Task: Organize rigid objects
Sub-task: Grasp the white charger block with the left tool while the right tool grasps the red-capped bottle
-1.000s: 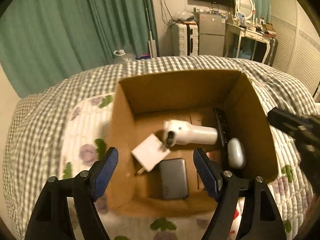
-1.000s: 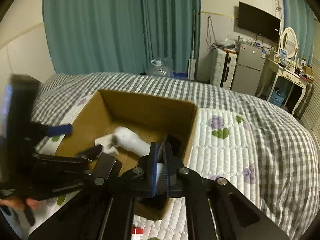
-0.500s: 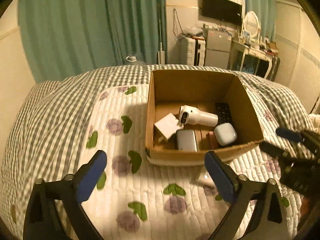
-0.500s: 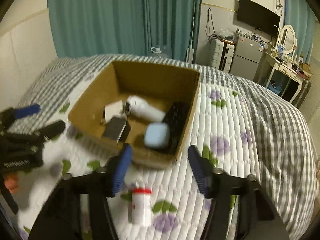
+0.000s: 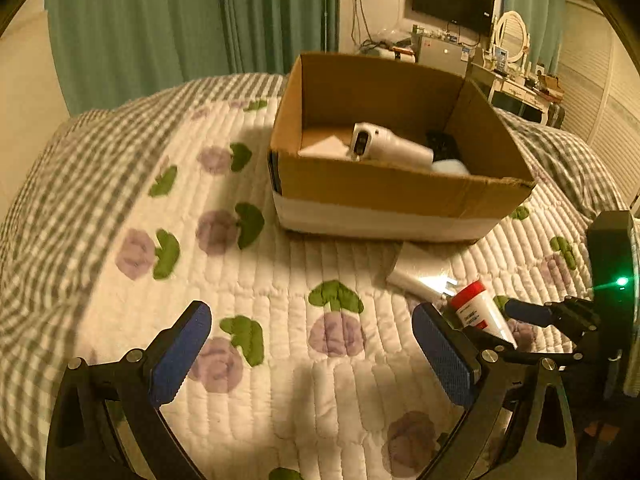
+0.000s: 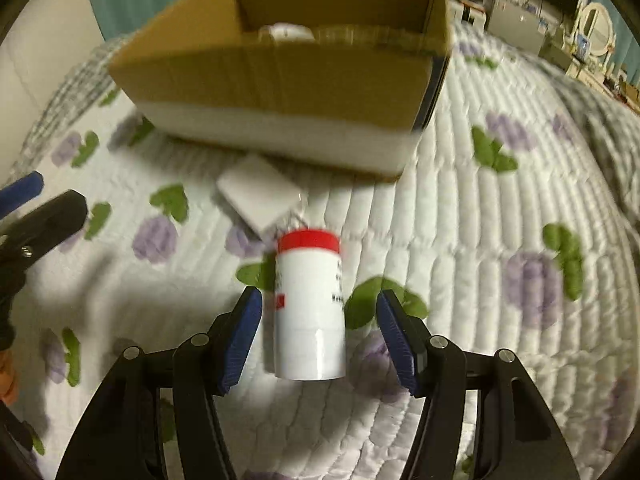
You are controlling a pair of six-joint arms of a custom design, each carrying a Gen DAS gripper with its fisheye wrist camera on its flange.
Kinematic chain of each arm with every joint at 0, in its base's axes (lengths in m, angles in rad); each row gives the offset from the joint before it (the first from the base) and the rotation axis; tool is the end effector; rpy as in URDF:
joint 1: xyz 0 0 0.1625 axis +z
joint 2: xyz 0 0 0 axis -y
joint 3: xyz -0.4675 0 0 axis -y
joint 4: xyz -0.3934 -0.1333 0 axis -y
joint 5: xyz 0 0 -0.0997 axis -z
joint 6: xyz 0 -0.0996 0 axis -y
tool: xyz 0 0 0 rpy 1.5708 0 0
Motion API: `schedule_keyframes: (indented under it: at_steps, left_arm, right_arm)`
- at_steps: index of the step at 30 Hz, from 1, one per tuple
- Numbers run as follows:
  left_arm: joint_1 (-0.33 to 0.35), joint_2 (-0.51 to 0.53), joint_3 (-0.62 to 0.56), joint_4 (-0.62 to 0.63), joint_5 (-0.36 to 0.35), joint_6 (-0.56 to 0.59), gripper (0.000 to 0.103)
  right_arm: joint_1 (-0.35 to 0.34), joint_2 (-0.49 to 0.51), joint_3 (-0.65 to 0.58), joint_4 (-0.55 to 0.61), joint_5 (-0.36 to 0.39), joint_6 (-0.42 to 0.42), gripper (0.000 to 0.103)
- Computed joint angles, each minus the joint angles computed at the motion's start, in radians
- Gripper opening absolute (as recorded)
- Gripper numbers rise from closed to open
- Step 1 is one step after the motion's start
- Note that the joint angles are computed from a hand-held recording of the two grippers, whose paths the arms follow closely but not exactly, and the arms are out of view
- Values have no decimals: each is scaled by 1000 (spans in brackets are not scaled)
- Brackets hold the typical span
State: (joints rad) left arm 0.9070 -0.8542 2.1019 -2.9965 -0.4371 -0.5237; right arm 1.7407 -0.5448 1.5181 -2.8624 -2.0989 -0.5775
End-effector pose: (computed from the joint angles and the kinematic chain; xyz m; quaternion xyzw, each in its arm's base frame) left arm -0.1551 -0.5611 0.1181 0.0112 0.8415 -0.3614 0.4014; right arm 0.2075 -0.7180 0.0290 0.3095 -0.9025 0.0977 0.2833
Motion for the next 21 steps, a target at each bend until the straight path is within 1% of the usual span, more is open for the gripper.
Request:
schedule_keyframes:
  at_steps: [1,2,3,4,9,11,16,18,21]
  left_arm:
    - [0,6,1,-2,1,-5,102]
    - [2,10,-1,-4,-1,-5,102]
    - [4,17,-4,-15,-2,1,102]
    - [5,23,-10,-13,-4,0,102]
    - [7,62,-49,-24,-11,41,102]
    - [9,82,-71,-21,-14,60,102]
    - [29,148,-145,-4,-44,115,102]
    - [39,178,-177,-16,-41,146,102]
    - [64,213,-227,-4,-50,167,101]
  right_arm:
    - [-2,4,1,-4,-5,0,60]
    - [-4,8,0,-4,-7,-2,56]
    - [-6,8,-1,0,-3,-1,42]
    - [-8,4,3,0,9,1,36]
    - [-9,-33,35,-70,42,-2,36]
    - [-6,-42,26,-88,27,-9,36]
    - [-1,-17,-57,-72,-50,-31,36]
    - [-9,-15,-79,-50,-42,-24,36]
    - [-28,-28,-79,-22,-6,18,36]
